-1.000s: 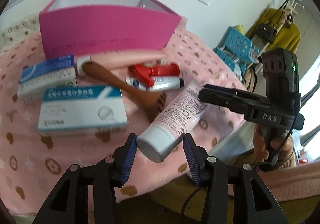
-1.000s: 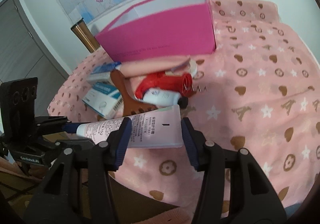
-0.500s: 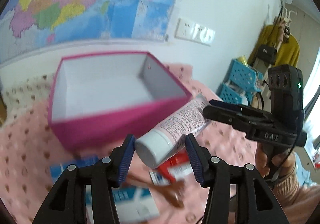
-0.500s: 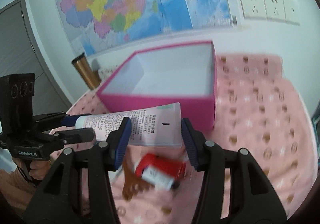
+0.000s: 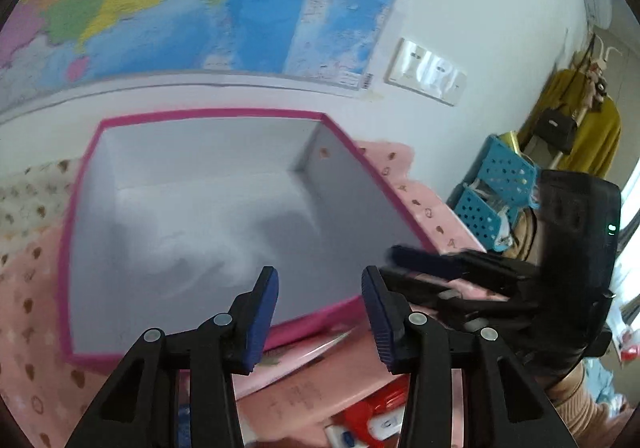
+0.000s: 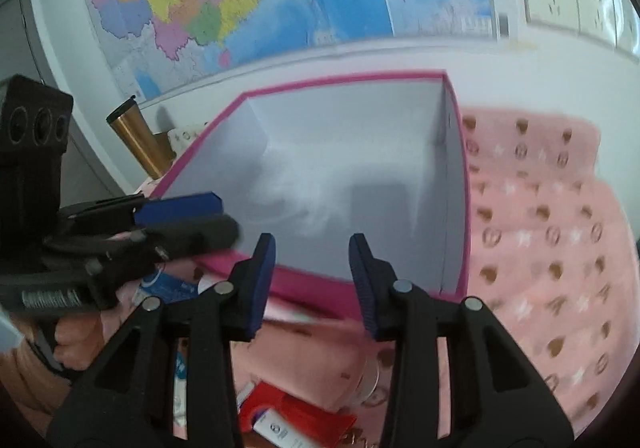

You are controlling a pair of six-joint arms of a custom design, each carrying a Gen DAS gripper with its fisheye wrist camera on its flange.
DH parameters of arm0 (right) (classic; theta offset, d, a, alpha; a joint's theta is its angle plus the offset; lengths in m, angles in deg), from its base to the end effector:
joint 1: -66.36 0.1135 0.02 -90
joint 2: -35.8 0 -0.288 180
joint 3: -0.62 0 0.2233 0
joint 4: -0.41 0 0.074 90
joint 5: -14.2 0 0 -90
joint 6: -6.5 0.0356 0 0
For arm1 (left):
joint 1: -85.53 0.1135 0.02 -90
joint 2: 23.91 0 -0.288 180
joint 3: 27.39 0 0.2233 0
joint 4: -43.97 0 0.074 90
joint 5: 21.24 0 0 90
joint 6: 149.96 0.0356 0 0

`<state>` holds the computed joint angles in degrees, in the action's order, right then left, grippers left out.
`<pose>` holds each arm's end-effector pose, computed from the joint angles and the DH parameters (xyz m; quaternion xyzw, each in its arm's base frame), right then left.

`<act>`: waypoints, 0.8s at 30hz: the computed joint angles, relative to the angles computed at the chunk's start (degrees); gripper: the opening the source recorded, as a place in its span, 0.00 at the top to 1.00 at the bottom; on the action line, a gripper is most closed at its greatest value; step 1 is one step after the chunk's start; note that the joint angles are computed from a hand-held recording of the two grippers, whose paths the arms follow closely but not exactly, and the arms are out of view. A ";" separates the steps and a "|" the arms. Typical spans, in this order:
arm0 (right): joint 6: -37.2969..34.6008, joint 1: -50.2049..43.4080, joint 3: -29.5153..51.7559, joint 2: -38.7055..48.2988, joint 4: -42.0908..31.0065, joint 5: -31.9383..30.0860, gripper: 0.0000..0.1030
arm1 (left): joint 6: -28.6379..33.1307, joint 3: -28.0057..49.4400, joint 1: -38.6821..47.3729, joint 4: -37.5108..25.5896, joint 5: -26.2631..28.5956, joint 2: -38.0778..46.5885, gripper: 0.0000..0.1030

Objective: Organize rigid objects

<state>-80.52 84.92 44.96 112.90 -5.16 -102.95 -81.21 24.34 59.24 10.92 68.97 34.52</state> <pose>0.2094 0.0875 0.2079 -0.2199 0.8530 0.2867 0.3767 0.1571 -0.0777 0.2627 0.0406 0.9045 -0.1727 0.3879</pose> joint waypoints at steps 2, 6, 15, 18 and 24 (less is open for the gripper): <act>-1.26 -1.15 -2.56 -3.50 0.20 -0.83 0.61 | -0.27 -2.27 -0.88 -1.86 -3.39 -4.69 0.54; -3.37 -1.82 -5.69 -9.08 -1.47 -2.37 0.61 | -1.39 -7.18 -0.54 -6.91 -5.18 -16.08 0.49; -2.58 -2.50 -8.47 0.46 3.32 -6.09 0.61 | 1.90 -14.30 8.12 -6.86 0.23 -15.06 0.46; -1.63 -1.24 -8.94 3.50 6.05 -4.90 0.61 | 1.81 -14.94 8.01 -5.42 -0.33 -13.47 0.46; -2.05 -1.98 -9.84 4.02 5.32 -5.29 0.61 | -1.66 -15.26 1.86 -6.97 -3.31 -15.54 0.46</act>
